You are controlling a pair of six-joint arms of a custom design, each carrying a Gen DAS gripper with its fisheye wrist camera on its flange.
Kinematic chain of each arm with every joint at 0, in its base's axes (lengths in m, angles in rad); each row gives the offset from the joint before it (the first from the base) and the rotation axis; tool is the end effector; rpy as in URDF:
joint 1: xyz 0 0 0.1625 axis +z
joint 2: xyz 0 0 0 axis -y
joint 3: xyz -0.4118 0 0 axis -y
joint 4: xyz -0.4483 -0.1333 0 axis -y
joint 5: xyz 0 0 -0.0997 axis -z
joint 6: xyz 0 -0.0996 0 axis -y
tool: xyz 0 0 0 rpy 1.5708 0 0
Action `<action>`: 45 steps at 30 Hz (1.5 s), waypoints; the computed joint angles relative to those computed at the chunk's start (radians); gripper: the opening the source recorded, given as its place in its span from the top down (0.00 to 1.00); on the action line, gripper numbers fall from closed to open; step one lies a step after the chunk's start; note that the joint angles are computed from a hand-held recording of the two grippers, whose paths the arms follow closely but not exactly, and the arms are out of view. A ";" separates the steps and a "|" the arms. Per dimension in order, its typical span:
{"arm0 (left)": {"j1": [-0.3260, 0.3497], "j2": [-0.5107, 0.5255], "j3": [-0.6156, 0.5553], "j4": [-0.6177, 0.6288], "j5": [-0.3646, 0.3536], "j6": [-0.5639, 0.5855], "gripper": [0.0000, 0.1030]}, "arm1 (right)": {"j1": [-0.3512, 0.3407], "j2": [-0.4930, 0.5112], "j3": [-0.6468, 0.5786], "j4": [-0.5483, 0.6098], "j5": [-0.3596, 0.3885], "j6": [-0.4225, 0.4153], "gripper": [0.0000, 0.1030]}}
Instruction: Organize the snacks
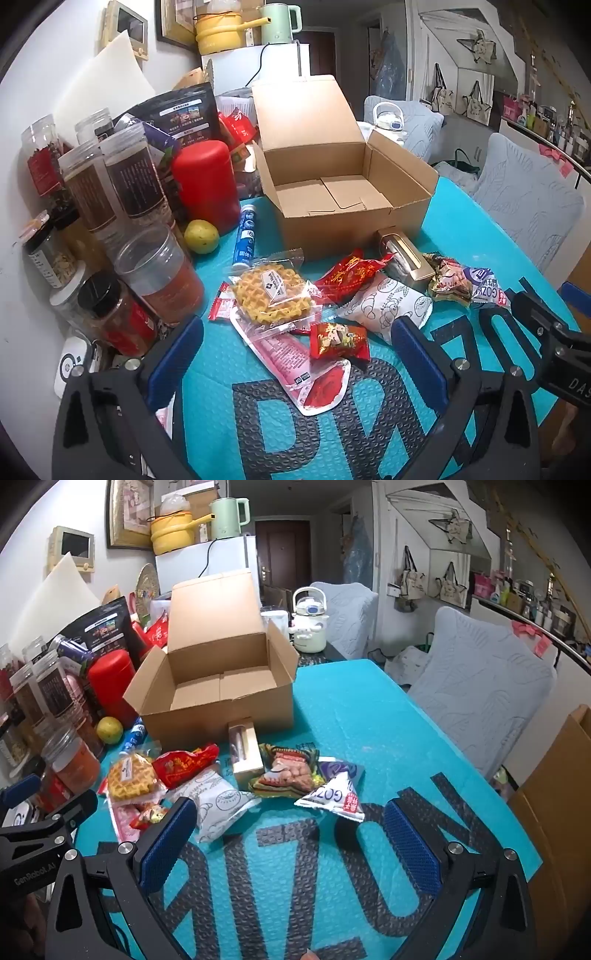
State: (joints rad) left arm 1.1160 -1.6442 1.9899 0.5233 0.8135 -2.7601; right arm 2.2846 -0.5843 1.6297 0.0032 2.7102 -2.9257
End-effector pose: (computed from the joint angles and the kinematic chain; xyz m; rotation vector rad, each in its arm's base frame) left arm 0.0221 -0.4140 0.3016 0.6214 2.2149 -0.8659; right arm 0.3615 -0.3519 -0.0840 0.1682 -2.1125 1.0987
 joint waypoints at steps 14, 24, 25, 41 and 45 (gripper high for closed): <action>0.011 0.003 0.001 -0.011 0.023 0.003 0.00 | -0.009 -0.004 0.020 -0.026 -0.009 -0.007 0.00; 0.013 -0.006 0.000 0.006 0.035 -0.011 0.00 | -0.007 0.006 0.001 0.001 -0.014 0.004 0.00; 0.014 -0.006 0.001 0.006 0.036 -0.012 0.00 | -0.007 0.006 0.001 0.002 -0.015 0.005 0.00; 0.018 -0.005 -0.004 0.010 0.041 -0.011 0.00 | -0.008 -0.001 0.010 0.000 -0.024 0.011 0.00; 0.018 -0.004 -0.003 0.008 0.041 -0.012 0.00 | -0.009 -0.006 0.015 -0.009 -0.026 0.005 0.00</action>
State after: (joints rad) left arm 1.1341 -1.6484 1.9871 0.5315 0.8543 -2.7717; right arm 2.2754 -0.5898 1.6450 -0.0057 2.6838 -2.9212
